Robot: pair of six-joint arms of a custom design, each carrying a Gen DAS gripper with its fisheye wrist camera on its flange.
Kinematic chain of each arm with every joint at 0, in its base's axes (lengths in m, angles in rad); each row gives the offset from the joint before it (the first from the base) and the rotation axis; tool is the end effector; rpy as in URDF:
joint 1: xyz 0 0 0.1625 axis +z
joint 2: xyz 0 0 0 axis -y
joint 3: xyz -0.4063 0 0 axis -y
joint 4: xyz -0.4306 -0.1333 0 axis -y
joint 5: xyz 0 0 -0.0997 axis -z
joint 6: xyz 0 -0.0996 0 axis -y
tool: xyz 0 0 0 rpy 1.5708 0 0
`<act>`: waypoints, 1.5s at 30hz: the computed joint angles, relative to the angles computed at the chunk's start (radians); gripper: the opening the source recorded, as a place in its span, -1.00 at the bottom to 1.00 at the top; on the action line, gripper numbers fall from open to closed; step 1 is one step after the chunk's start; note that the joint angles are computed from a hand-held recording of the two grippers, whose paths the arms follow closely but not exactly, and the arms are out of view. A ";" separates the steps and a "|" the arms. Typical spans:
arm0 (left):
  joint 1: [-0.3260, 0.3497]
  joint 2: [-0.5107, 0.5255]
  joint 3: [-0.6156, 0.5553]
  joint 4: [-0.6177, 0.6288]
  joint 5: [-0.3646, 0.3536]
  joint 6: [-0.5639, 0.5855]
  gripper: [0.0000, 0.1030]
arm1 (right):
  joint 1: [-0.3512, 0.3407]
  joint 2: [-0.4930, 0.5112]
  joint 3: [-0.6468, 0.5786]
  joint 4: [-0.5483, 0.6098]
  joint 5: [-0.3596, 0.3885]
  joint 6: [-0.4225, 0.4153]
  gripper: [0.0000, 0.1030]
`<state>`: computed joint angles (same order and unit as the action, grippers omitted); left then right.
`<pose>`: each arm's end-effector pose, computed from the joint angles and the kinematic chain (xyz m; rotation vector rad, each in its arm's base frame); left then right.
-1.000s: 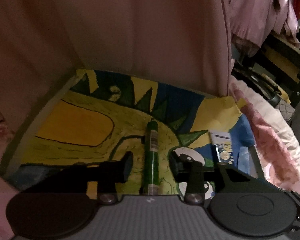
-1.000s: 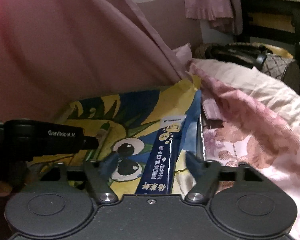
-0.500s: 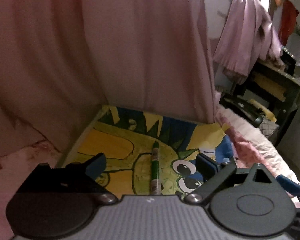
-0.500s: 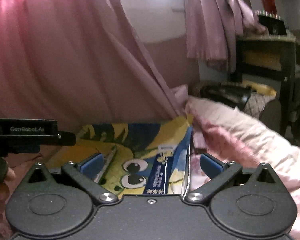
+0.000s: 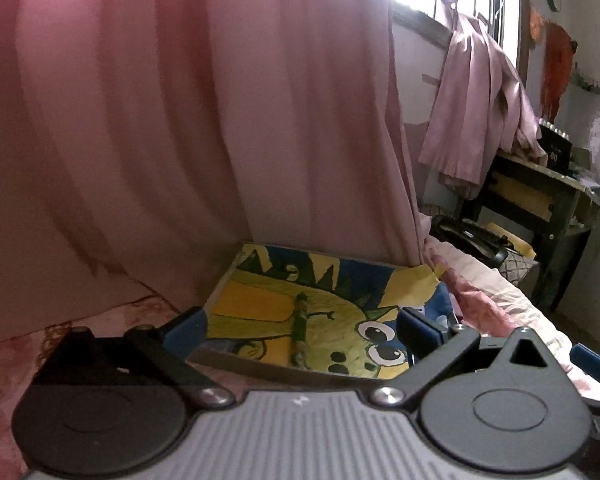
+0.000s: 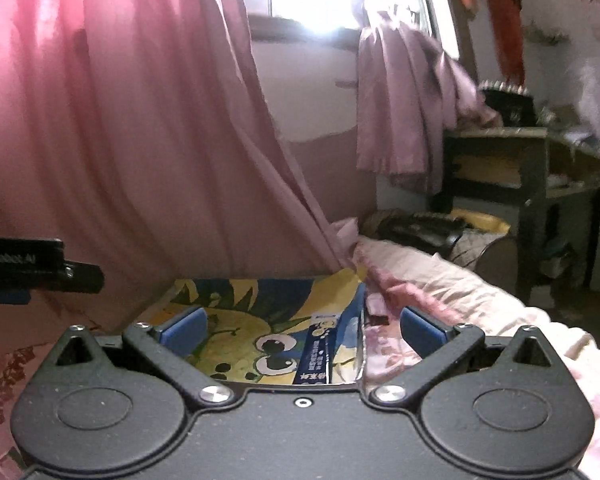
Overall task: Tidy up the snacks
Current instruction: 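Withdraw both tools from the tray back toward the snacks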
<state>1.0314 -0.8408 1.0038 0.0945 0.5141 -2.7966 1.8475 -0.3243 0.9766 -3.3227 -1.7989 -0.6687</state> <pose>-0.1799 -0.7289 0.2865 0.0378 1.9461 -1.4622 0.3412 -0.7961 0.0754 0.9320 -2.1883 1.3733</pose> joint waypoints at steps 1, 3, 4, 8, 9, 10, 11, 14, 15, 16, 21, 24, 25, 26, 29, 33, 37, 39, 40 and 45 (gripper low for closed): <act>-0.004 -0.017 0.029 -0.019 -0.004 0.003 0.99 | 0.001 -0.007 0.023 -0.028 -0.001 -0.016 0.99; -0.013 -0.049 0.081 -0.049 -0.018 0.007 0.99 | 0.007 -0.019 0.060 -0.068 -0.019 -0.047 0.99; -0.017 -0.063 0.106 -0.067 -0.027 0.014 0.99 | 0.010 -0.024 0.074 -0.086 -0.029 -0.054 0.99; -0.032 -0.113 0.190 -0.101 -0.048 0.013 0.99 | 0.016 -0.066 0.172 -0.159 -0.043 -0.053 0.99; -0.037 -0.127 0.212 -0.111 -0.052 0.017 0.99 | 0.017 -0.077 0.199 -0.181 -0.042 -0.052 0.99; -0.041 -0.141 0.235 -0.119 -0.055 0.021 0.99 | 0.017 -0.085 0.222 -0.205 -0.036 -0.056 0.99; -0.046 -0.154 0.256 -0.128 -0.059 0.029 0.99 | 0.016 -0.093 0.246 -0.231 -0.024 -0.062 0.99; -0.062 -0.189 0.315 -0.155 -0.076 0.050 0.99 | 0.018 -0.116 0.306 -0.280 -0.007 -0.086 0.99; -0.067 -0.200 0.333 -0.165 -0.080 0.053 0.99 | 0.020 -0.122 0.319 -0.289 -0.010 -0.092 0.99; -0.072 -0.211 0.350 -0.166 -0.083 0.050 0.99 | 0.022 -0.127 0.334 -0.303 -0.013 -0.096 0.99; -0.098 -0.258 0.427 -0.170 -0.099 0.041 0.99 | 0.031 -0.161 0.415 -0.358 -0.033 -0.077 0.99; -0.110 -0.276 0.461 -0.170 -0.110 0.039 0.99 | 0.036 -0.184 0.464 -0.387 -0.040 -0.048 0.99; -0.116 -0.283 0.472 -0.166 -0.116 0.033 0.99 | 0.038 -0.191 0.480 -0.400 -0.043 -0.039 0.99; -0.121 -0.290 0.485 -0.162 -0.121 0.026 0.99 | 0.040 -0.199 0.497 -0.416 -0.047 -0.027 0.99; -0.139 -0.309 0.521 -0.153 -0.135 0.007 0.99 | 0.046 -0.223 0.541 -0.431 -0.067 0.016 0.99; -0.159 -0.331 0.562 -0.138 -0.155 -0.032 0.99 | 0.054 -0.252 0.593 -0.426 -0.102 0.052 0.99; -0.176 -0.348 0.601 -0.146 -0.174 -0.038 0.99 | 0.064 -0.276 0.633 -0.405 -0.143 0.073 0.99; -0.184 -0.351 0.616 -0.143 -0.186 -0.047 0.99 | 0.068 -0.288 0.649 -0.383 -0.164 0.089 0.99; -0.187 -0.350 0.621 -0.133 -0.193 -0.059 0.99 | 0.069 -0.295 0.656 -0.362 -0.175 0.099 0.99; -0.192 -0.328 0.630 -0.054 -0.226 -0.143 0.99 | 0.070 -0.332 0.690 -0.253 -0.211 0.154 0.99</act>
<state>0.8392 -1.1686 1.6338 0.0404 0.2884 -2.9396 1.9180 -0.6562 1.6663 -3.5758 -2.0100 -0.5146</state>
